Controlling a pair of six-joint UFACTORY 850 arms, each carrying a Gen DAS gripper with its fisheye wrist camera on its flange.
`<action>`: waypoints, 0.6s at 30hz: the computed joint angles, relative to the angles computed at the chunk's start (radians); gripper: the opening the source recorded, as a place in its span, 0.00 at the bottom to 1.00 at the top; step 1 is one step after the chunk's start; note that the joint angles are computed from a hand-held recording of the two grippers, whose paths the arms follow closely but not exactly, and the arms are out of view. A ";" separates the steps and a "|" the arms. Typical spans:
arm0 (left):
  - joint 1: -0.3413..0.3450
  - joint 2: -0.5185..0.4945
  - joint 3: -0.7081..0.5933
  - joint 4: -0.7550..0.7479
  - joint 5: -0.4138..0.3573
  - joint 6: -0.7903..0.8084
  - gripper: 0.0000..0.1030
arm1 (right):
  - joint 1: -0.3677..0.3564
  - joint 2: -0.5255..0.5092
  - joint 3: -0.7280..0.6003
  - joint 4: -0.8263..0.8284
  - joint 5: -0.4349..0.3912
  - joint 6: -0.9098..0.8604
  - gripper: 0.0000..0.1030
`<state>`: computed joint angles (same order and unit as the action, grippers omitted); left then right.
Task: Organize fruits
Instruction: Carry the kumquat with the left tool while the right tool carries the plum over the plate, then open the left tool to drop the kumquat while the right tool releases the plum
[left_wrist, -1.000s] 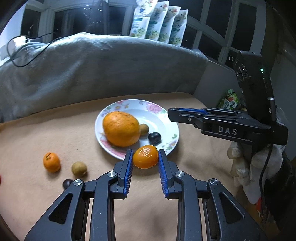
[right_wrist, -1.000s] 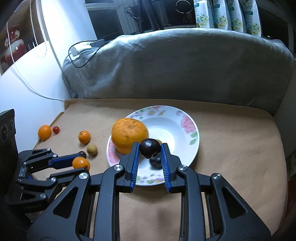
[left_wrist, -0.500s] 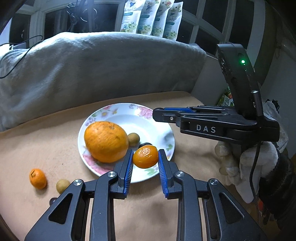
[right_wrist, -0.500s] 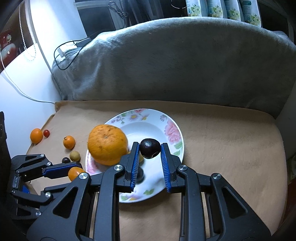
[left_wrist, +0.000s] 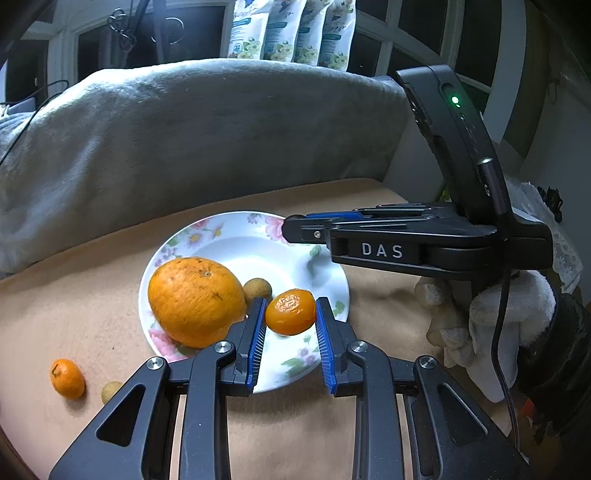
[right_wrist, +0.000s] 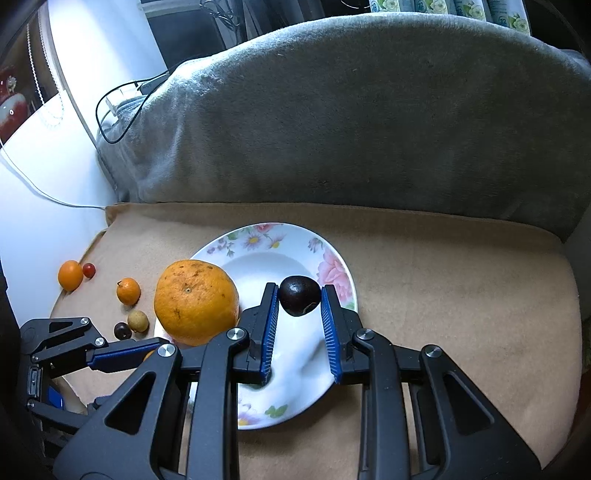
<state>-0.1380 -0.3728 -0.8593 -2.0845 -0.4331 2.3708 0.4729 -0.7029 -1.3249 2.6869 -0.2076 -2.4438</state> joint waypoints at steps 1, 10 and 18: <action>-0.002 -0.001 0.000 -0.008 0.002 0.007 0.24 | -0.001 -0.003 -0.003 -0.016 0.000 0.016 0.24; -0.010 -0.007 -0.014 -0.040 0.007 0.034 0.25 | -0.006 -0.013 -0.017 -0.110 -0.010 0.098 0.24; -0.017 -0.009 -0.017 -0.071 0.015 0.069 0.38 | -0.002 -0.013 -0.021 -0.064 -0.013 0.055 0.36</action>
<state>-0.1551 -0.3817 -0.8759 -2.1560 -0.4181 2.4395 0.4707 -0.7163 -1.3461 2.6226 -0.2207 -2.3886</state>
